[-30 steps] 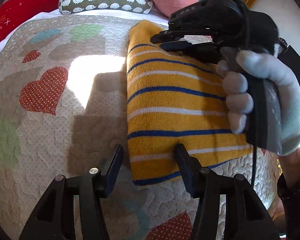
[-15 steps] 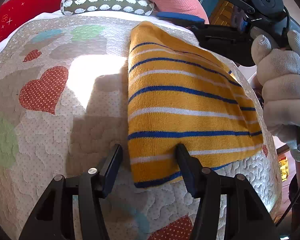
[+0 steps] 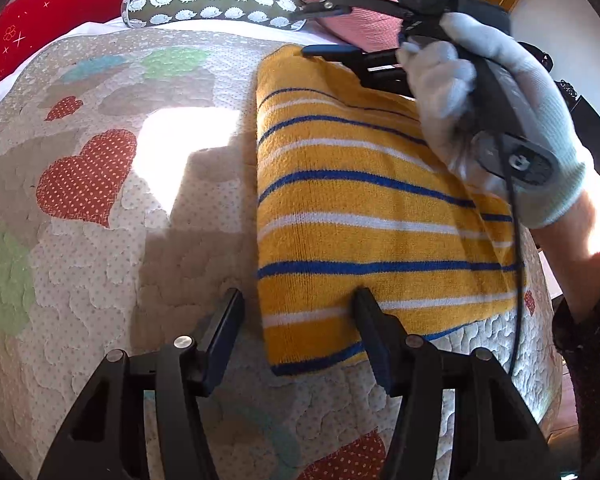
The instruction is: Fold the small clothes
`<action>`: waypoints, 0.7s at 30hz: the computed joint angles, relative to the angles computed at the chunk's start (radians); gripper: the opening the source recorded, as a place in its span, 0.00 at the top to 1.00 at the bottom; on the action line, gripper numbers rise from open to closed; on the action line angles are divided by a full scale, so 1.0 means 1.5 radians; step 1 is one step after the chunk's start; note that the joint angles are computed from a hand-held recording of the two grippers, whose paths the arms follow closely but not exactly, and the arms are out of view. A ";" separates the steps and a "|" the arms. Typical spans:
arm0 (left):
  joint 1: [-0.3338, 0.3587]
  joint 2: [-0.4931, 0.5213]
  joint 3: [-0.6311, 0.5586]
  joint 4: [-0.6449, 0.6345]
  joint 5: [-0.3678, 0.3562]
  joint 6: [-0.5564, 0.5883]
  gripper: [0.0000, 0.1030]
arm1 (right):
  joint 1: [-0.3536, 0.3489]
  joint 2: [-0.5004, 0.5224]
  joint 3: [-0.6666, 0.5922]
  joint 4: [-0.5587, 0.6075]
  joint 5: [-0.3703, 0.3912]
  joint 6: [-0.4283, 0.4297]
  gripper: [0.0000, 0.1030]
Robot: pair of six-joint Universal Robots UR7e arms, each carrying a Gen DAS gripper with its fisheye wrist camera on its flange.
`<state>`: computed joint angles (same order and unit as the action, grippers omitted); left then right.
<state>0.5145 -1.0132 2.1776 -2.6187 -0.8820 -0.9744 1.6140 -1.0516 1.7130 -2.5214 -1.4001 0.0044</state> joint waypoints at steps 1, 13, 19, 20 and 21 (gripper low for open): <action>0.001 0.000 0.000 -0.002 0.000 0.003 0.44 | -0.009 -0.020 0.016 0.002 0.028 -0.008 0.62; -0.049 -0.047 0.021 0.061 0.019 -0.045 0.45 | -0.158 -0.278 0.209 -0.127 -0.070 -0.045 0.58; -0.086 -0.074 0.040 0.132 0.033 -0.152 0.45 | -0.216 -0.429 0.305 -0.058 0.099 -0.089 0.58; -0.096 -0.078 0.044 0.147 0.035 -0.169 0.45 | -0.212 -0.448 0.325 -0.039 0.119 -0.111 0.58; -0.108 -0.082 0.045 0.169 0.039 -0.188 0.45 | -0.204 -0.460 0.342 -0.021 0.130 -0.133 0.58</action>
